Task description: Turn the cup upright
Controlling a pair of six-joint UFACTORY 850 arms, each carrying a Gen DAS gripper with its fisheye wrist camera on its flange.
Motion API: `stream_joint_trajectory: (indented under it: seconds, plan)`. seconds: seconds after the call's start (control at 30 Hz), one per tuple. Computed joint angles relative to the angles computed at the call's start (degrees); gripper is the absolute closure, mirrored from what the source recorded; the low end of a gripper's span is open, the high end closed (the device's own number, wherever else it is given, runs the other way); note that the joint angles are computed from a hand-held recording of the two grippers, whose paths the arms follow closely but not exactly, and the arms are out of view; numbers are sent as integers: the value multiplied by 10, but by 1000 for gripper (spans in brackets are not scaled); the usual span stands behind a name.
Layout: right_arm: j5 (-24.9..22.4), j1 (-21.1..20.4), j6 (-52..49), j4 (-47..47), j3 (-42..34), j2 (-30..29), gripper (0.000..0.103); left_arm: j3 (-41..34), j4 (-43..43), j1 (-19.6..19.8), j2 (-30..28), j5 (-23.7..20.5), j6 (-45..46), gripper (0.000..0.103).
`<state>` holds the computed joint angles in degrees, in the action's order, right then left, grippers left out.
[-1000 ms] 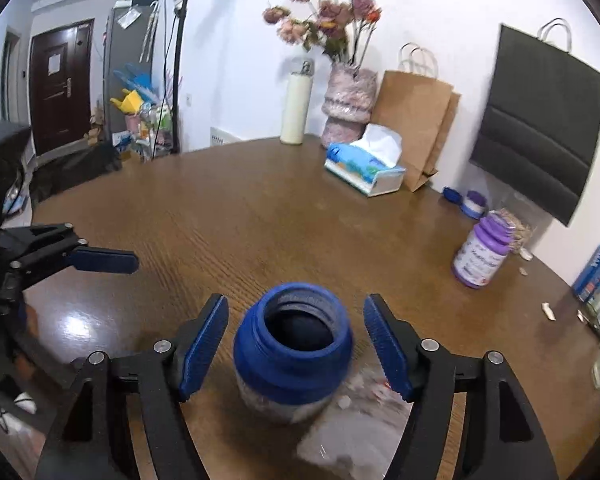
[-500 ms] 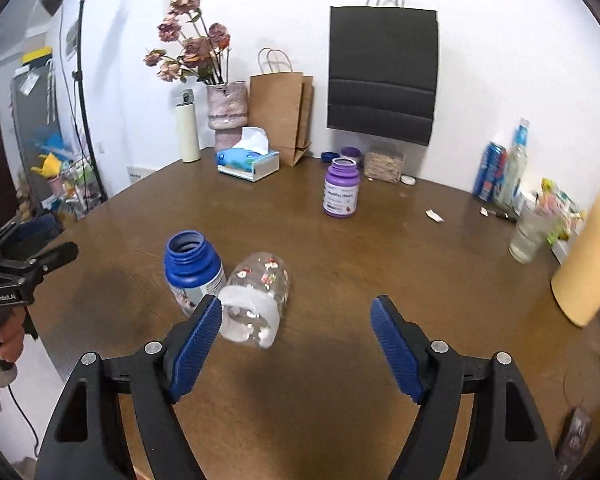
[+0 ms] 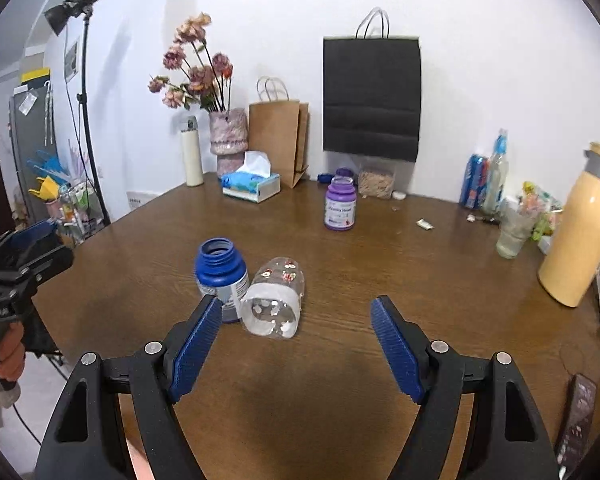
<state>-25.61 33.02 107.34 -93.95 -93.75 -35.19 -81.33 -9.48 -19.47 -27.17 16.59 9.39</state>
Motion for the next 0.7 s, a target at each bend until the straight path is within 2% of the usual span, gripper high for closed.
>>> stream_joint_trajectory:
  seconds: [0.07, 0.13, 0.27, 0.37, 0.43, 0.5, 0.57, 0.7]
  plan:
    - [-24, 17, 75, -77, 43, 23, 21, 72, 9, -2, 39, 55, -12, 0]
    - [-38, 33, 140, -137, 86, 44, 21, 127, -37, -7, 69, 94, 19, 0]
    - [-67, 66, 180, -147, 141, 70, 21, 237, -54, -9, 138, 154, 19, 0]
    - [-128, 107, 211, -127, 183, 86, 21, 315, -70, -12, 191, 198, 51, 0]
    - [-184, 143, 253, -133, 222, 98, 21, 347, -57, -9, 218, 189, 13, 0]
    - [-227, 168, 303, -141, 247, 102, 21, 361, -90, -12, 230, 183, 23, 0]
    - [-217, 174, 316, -154, 252, 105, 21, 359, -100, -11, 230, 186, 21, 0]
    - [-222, 179, 289, -164, 243, 101, 21, 358, -63, -12, 232, 189, 6, 0]
